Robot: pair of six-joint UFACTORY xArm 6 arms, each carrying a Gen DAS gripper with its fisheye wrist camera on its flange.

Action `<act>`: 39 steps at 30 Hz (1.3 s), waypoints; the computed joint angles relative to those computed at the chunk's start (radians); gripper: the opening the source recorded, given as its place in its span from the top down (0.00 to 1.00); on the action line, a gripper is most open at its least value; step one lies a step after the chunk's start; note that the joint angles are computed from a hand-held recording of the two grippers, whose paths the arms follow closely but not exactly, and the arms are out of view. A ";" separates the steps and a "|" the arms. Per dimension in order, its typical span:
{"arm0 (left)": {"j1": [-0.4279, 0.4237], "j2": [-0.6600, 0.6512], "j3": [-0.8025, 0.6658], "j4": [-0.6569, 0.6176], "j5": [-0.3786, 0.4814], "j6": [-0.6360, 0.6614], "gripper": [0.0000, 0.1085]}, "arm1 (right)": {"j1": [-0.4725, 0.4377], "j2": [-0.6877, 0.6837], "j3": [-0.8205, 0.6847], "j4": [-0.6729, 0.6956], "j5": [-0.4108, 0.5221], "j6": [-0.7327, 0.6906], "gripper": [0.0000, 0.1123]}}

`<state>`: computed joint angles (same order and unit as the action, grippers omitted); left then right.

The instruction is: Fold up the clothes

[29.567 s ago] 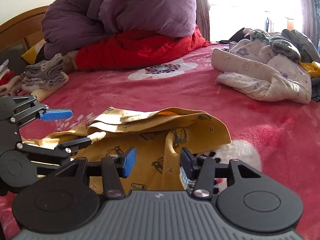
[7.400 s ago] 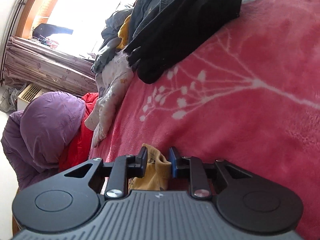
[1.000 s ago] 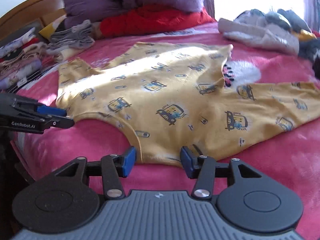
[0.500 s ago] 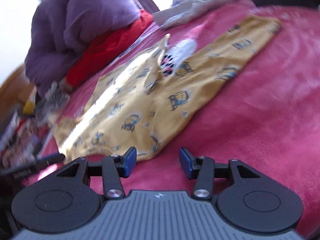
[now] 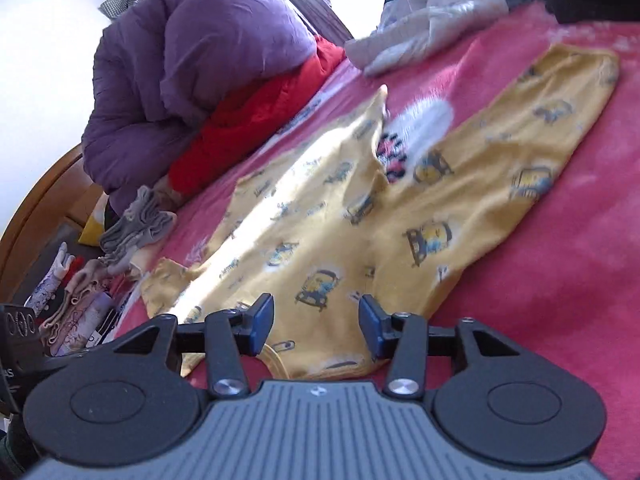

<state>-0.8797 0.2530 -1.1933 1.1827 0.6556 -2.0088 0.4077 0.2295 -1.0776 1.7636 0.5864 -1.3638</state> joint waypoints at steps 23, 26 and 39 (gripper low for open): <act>-0.118 0.232 -0.290 0.119 0.047 0.562 0.67 | -0.092 0.001 -0.047 0.159 -0.229 0.069 0.51; -0.140 0.337 -0.423 0.067 0.124 0.714 0.75 | -0.134 0.059 -0.095 0.172 -0.224 0.160 0.52; -0.141 0.389 -0.469 -0.070 0.152 0.922 0.99 | -0.227 0.296 -0.393 0.017 -0.212 0.466 0.55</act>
